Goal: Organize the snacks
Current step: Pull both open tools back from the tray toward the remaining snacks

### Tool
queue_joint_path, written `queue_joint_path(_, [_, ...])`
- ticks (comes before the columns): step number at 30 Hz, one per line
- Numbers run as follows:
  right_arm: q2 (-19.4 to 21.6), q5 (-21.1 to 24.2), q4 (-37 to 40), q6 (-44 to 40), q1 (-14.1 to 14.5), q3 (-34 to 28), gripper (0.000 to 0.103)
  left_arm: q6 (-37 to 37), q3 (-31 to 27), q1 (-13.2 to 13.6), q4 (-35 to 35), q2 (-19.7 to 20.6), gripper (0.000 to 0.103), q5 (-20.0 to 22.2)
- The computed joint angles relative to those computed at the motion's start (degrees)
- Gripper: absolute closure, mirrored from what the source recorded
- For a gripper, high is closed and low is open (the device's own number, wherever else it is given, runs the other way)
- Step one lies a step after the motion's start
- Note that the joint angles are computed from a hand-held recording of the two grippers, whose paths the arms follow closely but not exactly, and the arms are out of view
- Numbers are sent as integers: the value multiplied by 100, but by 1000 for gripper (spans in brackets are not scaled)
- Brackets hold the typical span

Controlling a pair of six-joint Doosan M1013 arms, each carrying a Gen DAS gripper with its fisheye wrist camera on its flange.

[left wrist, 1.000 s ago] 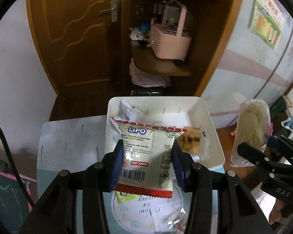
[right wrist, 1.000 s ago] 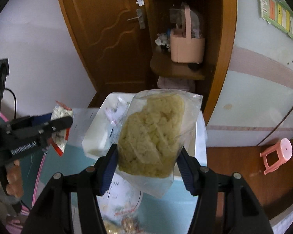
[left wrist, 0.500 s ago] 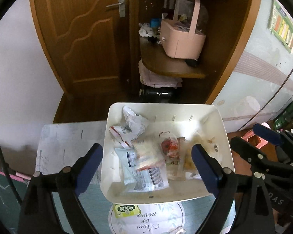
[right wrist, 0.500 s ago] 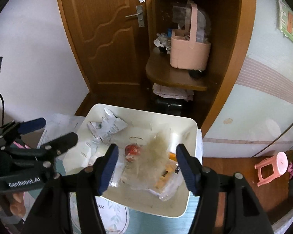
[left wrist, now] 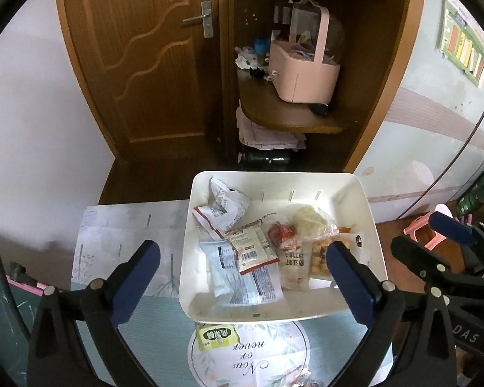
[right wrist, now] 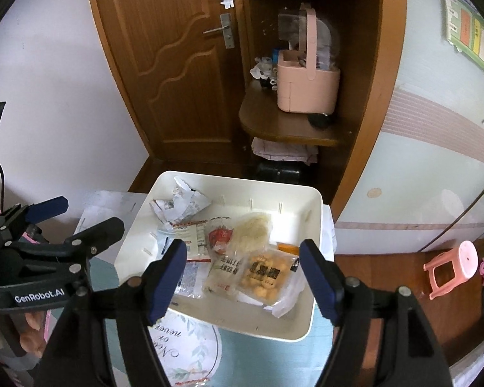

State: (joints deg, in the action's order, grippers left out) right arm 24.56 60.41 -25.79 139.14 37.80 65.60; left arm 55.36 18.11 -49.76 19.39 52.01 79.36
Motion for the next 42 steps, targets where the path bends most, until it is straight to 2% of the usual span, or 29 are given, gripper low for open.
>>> queue_joint_path(17, [-326, 81, -313, 599, 442, 195, 30, -350, 2087, -184, 450, -1335, 1, -953])
queue_joint_path(28, [-535, 118, -476, 958, 857, 419, 30, -390, 3285, -297, 656, -2123, 1, -1406])
queue_joint_path(37, [-711, 84, -469, 1191, 1244, 753, 30, -912, 4259, -387, 1048, -2734, 1, -1865])
queue_joint_path(42, [-776, 71, -415, 1279, 1452, 972, 30, -758, 4721, -410, 811, -3026, 1, -2192])
